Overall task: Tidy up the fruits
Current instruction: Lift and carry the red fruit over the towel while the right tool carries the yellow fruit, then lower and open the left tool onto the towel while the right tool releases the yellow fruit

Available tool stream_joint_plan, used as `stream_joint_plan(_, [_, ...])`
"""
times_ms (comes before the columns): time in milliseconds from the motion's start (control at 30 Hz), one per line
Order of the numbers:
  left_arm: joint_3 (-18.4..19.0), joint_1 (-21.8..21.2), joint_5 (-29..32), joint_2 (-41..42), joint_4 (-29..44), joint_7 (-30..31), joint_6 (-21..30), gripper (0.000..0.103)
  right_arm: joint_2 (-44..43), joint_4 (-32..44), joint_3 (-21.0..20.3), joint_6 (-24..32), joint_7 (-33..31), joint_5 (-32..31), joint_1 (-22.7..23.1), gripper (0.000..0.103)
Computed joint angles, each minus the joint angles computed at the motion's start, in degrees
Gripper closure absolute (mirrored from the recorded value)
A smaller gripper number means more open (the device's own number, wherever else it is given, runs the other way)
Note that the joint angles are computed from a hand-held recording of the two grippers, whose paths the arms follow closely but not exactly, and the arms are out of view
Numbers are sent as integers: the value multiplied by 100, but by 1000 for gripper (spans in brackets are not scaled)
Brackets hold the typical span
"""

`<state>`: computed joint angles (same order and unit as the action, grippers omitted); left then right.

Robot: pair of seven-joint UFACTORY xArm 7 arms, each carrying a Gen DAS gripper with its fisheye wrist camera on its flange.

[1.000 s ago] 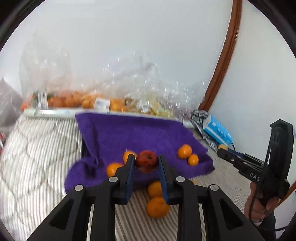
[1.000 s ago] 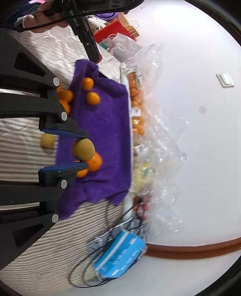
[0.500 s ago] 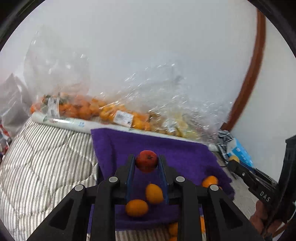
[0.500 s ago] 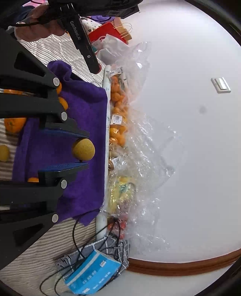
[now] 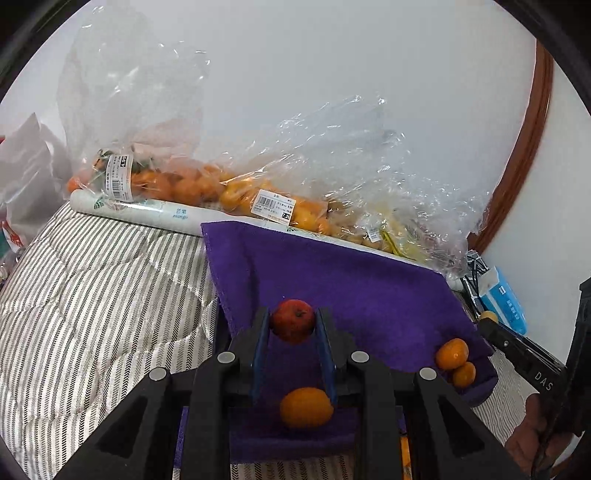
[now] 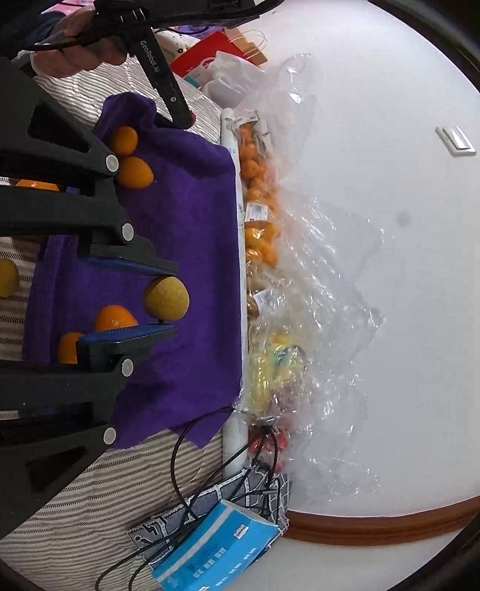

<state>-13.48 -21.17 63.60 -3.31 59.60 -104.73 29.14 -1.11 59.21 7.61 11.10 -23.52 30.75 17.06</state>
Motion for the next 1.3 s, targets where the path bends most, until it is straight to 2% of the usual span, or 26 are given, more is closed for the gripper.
stream_joint_plan(1033, [96,-93,-321,204,87,410,29,79,120,-18,111,406,-81,-308,42,77])
stream_joint_plan(1300, [137,-105,-527,230,79,551,13,79,171,-31,156,496,-3,-643,71,77])
